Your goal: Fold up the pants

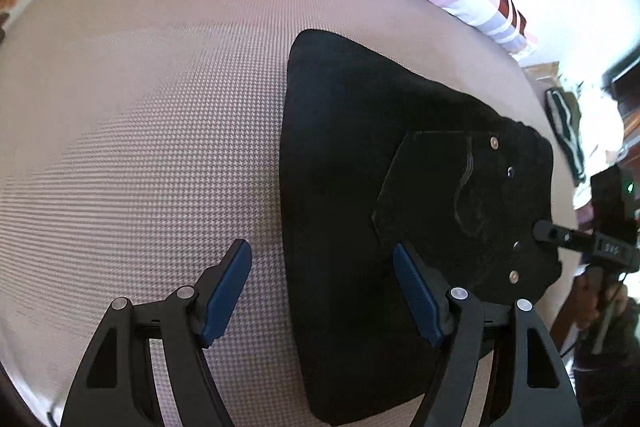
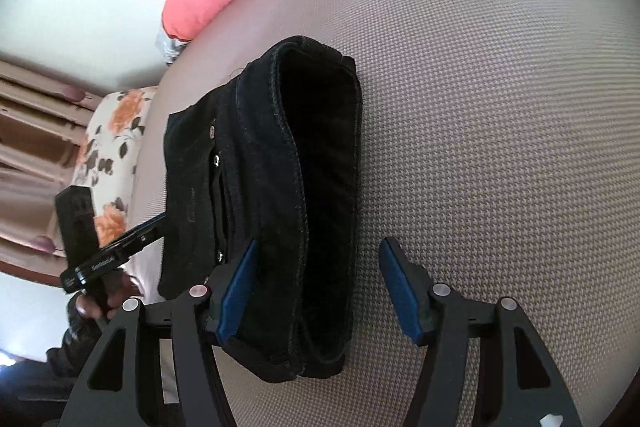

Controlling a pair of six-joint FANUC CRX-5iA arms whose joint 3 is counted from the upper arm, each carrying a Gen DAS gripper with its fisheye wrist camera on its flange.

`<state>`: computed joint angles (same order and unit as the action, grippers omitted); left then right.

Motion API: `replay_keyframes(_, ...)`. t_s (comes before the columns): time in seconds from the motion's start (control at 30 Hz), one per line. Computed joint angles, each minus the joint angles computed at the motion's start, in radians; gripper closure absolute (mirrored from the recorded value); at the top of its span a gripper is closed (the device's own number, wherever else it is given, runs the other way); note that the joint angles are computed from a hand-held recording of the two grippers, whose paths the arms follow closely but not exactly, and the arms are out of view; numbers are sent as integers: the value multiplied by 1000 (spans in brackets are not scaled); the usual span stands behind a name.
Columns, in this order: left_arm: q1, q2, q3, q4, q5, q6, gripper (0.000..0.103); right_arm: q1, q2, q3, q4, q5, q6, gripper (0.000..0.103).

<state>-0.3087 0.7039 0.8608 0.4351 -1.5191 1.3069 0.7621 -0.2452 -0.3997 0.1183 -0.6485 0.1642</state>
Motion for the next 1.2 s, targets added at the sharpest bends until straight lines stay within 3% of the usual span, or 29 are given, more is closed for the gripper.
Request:
replay_keyframes(0.13,7,29,22,50,-21,-2,29,-28,-13,-5,-85,48,91,44)
replay_keyframes(0.4,33,93,86,144,-80,19,29,-141,-51,-8,-425,124,388,49)
replay_keyframes(0.73,20,223,273,217,-150,52,29,-206,-45,3,-611,152,577,57)
replay_keyframes(0.83,13,229,275,227,-135,58,29,-215,-44,11,-636,143,607,57)
replay_keyframes(1.03,32,183,128,329,-83,67,29,-224,-20,39,-668,135,650,58)
replay_keyframes(1.13,50,199,75,447,-97,109,30,-235,-8,54,-693,126,680,58)
replay_keyframes(1.2,53,226,105,469,-133,106,31,-240,-6,59,-702,120,692,58)
